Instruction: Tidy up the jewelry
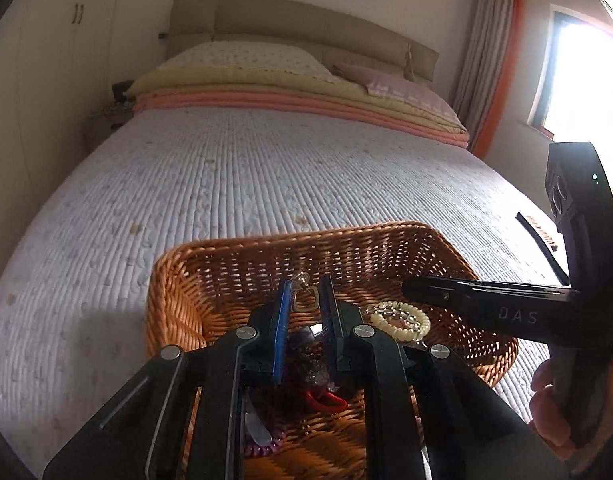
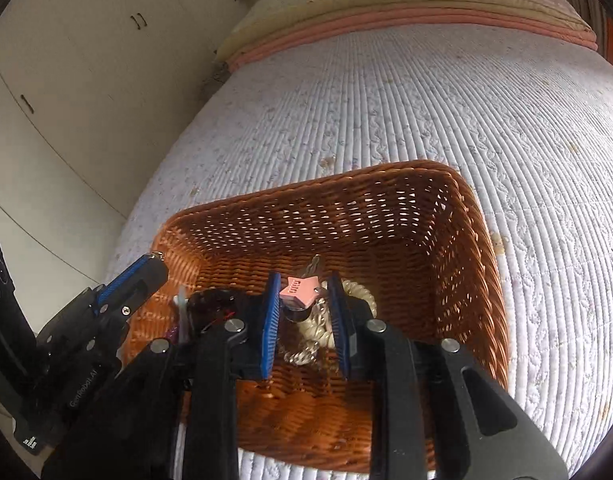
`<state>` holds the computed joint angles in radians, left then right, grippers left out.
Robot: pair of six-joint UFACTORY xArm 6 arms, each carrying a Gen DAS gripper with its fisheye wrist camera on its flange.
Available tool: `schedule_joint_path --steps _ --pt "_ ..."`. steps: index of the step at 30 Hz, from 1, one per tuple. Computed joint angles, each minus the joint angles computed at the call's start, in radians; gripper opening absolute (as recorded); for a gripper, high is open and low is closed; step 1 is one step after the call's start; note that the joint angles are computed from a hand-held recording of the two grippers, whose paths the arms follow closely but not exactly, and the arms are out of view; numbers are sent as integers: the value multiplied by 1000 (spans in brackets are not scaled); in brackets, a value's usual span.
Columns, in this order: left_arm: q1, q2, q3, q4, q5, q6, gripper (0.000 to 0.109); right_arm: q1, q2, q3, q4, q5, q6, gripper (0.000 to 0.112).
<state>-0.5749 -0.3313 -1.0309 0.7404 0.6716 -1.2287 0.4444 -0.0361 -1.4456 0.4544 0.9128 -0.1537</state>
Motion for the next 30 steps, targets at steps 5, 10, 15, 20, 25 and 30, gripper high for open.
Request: schedule_joint_path --steps 5,10,15,20,25,30 --pt "16 22 11 -15 -42 -1 14 9 70 -42 -50 -1 54 22" --pt "5 -2 26 2 -35 -22 39 -12 61 -24 24 -5 -16 26" --pt "-33 -83 59 47 -12 -73 48 -20 -24 46 65 -35 -46 32" --pt "-144 -170 76 143 127 -145 54 -22 -165 158 63 -92 -68 42" --pt "-362 -278 123 307 336 -310 78 20 -425 412 54 -311 -128 47" --pt "-657 -282 132 478 688 -465 87 76 -680 689 -42 -536 -116 63"
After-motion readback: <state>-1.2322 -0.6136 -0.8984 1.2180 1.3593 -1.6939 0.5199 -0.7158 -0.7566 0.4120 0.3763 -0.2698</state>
